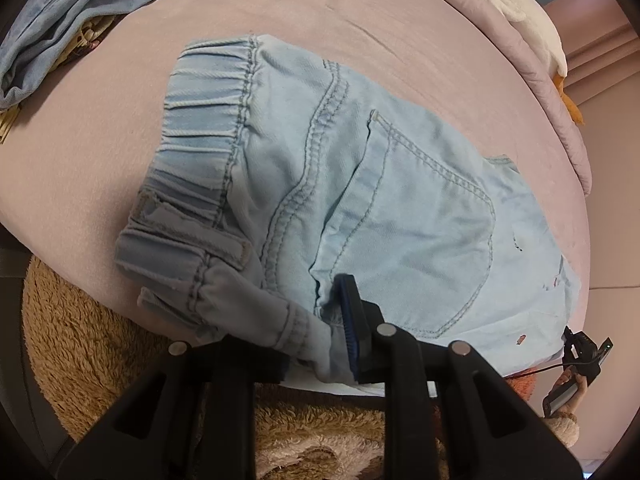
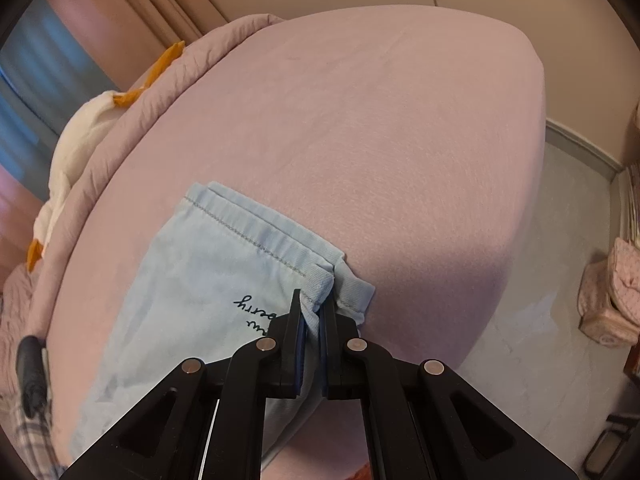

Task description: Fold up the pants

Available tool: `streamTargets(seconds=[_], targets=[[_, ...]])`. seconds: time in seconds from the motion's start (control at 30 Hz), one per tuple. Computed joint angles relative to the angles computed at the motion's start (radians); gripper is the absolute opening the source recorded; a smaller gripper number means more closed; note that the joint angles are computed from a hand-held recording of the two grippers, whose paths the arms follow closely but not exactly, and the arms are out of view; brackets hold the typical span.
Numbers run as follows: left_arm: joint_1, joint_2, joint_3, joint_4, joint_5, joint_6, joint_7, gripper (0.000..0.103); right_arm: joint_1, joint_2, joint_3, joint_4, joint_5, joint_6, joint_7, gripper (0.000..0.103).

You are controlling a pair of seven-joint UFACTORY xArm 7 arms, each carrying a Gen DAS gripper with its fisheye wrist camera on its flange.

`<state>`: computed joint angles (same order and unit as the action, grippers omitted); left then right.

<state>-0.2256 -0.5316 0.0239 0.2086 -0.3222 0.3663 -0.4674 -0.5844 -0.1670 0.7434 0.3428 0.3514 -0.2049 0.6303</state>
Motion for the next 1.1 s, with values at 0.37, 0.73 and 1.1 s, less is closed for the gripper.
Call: streamTargets(seconds=[0.37, 0.73, 1.1], targets=[[0.018, 0.022, -0.080, 0.009, 0.079, -0.028, -0.109, 0.023, 0.279, 0.058, -0.291, -0.061, -0.056, -0.172, 0.012, 0.000], [0.013, 0.038, -0.127, -0.030, 0.159, -0.146, -0.223, 0.025, 0.437, 0.083, -0.510, -0.116, -0.228, -0.301, 0.106, 0.000], [0.050, 0.101, -0.180, -0.003, 0.279, -0.208, -0.321, 0.053, 0.538, 0.103, -0.751, -0.130, -0.521, -0.368, 0.231, 0.000]])
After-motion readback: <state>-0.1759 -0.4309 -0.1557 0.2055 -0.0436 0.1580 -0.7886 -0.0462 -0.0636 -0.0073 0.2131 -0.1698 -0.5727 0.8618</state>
